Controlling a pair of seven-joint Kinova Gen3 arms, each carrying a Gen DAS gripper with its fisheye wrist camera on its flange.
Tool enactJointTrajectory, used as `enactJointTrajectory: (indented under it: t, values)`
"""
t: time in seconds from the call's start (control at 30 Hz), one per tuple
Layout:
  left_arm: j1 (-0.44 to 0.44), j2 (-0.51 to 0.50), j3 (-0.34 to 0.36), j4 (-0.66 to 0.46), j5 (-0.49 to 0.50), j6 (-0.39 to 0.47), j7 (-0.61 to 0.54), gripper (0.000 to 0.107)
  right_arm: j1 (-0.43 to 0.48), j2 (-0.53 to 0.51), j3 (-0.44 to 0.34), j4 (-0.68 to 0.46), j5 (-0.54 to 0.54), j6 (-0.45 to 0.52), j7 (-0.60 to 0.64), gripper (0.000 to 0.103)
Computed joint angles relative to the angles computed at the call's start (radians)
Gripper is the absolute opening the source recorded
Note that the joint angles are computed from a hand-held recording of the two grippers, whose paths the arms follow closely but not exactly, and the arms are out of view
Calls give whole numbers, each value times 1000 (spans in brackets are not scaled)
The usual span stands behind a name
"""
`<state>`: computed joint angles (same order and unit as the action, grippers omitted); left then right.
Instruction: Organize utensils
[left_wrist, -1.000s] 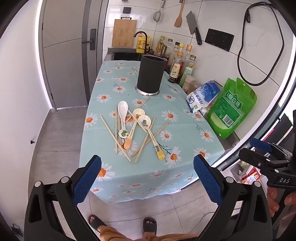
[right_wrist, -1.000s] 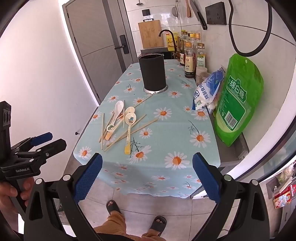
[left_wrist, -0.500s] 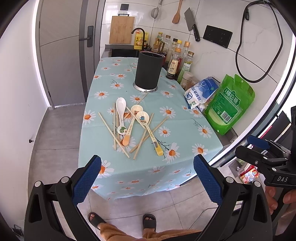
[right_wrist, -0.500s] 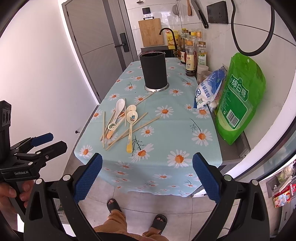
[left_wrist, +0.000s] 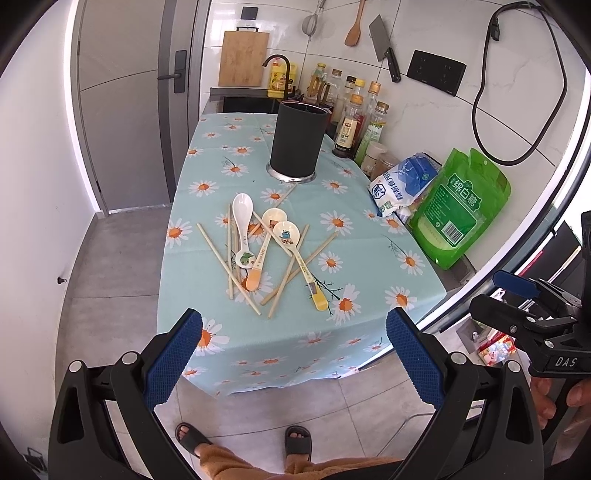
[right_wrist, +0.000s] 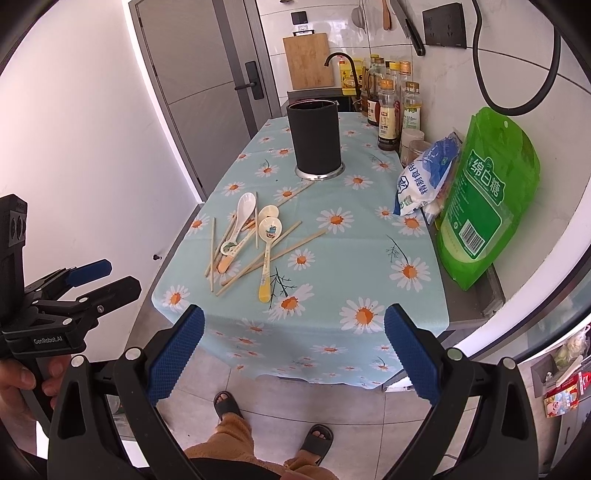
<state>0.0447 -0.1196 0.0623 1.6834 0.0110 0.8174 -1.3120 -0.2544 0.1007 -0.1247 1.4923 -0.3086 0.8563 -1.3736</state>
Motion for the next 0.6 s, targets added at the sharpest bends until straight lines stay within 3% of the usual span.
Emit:
enactJointTrajectory:
  t: [0.6]
  values:
    - [2,13,-5,-14,21,15,-4,97,12,10,4,-5,-8,12,0,97]
